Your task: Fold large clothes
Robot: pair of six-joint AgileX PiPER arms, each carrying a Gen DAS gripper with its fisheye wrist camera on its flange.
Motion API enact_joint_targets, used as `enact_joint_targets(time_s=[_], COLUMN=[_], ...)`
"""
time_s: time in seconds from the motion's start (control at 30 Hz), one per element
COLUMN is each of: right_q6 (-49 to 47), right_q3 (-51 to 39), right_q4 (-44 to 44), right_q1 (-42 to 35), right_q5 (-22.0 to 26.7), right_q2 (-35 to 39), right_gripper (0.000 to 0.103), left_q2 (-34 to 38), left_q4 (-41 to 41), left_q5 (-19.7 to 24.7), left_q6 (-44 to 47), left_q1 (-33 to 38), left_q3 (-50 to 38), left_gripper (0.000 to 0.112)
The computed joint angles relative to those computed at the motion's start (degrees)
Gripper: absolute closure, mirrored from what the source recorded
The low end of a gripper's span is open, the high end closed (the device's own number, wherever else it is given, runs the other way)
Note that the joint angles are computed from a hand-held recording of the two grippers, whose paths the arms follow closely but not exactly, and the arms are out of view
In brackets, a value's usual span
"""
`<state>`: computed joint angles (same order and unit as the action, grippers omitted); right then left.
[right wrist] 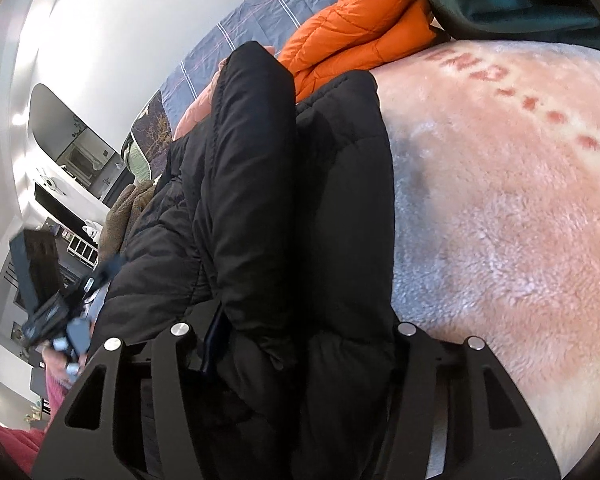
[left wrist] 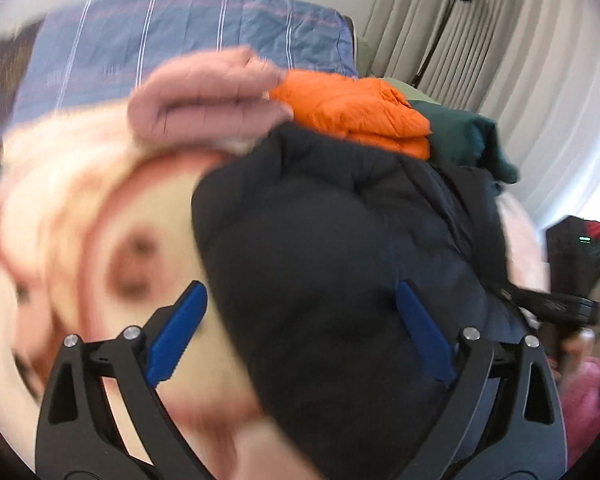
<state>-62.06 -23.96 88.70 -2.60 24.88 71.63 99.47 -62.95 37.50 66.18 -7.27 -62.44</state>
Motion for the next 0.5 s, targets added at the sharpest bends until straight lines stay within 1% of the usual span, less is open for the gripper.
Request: enact_joint_targets(time_s=[0.03,0.1,0.13,0.17,0.23,0.3,0.33,0.37,0.43,0.5], right_q6=[-0.1,0.8,1.8,1.9,4.6,11.1,14.3,17.8,20.1,19.4], right_q3=[-0.1,-0.3,-0.4,1.1,0.5,0.9,1.0,1.3,2.2,2.7], right_q4=[0.0,-0.6,-1.3,-2.8,-4.7,-9.6,-12.3,-15.4,-17.3,-16.6], right_q1=[0.0,0.2,0.3,-1.9,-1.4,-0.7,-1.0,-1.9,-3.0,-2.6], right_q5=[-0.1,-0.4,-0.6,0.8,-0.1,-1.0,-0.6,1.0,2.9,3.2], right_q2=[0.1,0.1,-0.1,-1.6,-1.5,-3.4,-4.4,-5.8,-7.8,-8.3], right_gripper=[0.047,0.046,0.046,0.046,0.044,0.041,0.039,0.038,0.038,0.051], left_q2=[0.2,2.5,4.5,5.6,6.5,8.5,8.7,8.5,7.5,6.6], left_q4=[-1.0,-2.2,-1.7,-1.8,-2.6,-2.8,-2.7,-2.7,-3.1,-3.7], left_q5=[3.0,12.9,17.0,18.9,18.1,19.8,20.0,19.5,18.3,16.2], left_q6=[0.5,0.1,-1.1,-1.1,-0.2,-1.6,-2.0,-1.8,-0.8,0.3], left_q1=[1.5,5.0,5.2,5.2,3.8,3.0,2.7,2.3,1.3,-0.1], left_q3=[0.5,0.6,0.0,-0.2,0.5,-0.8,-1.0,-0.8,0.1,0.7], left_gripper=[0.014,0.013,0.012,0.012,0.012,0.012,0.012,0.012,0.012,0.015])
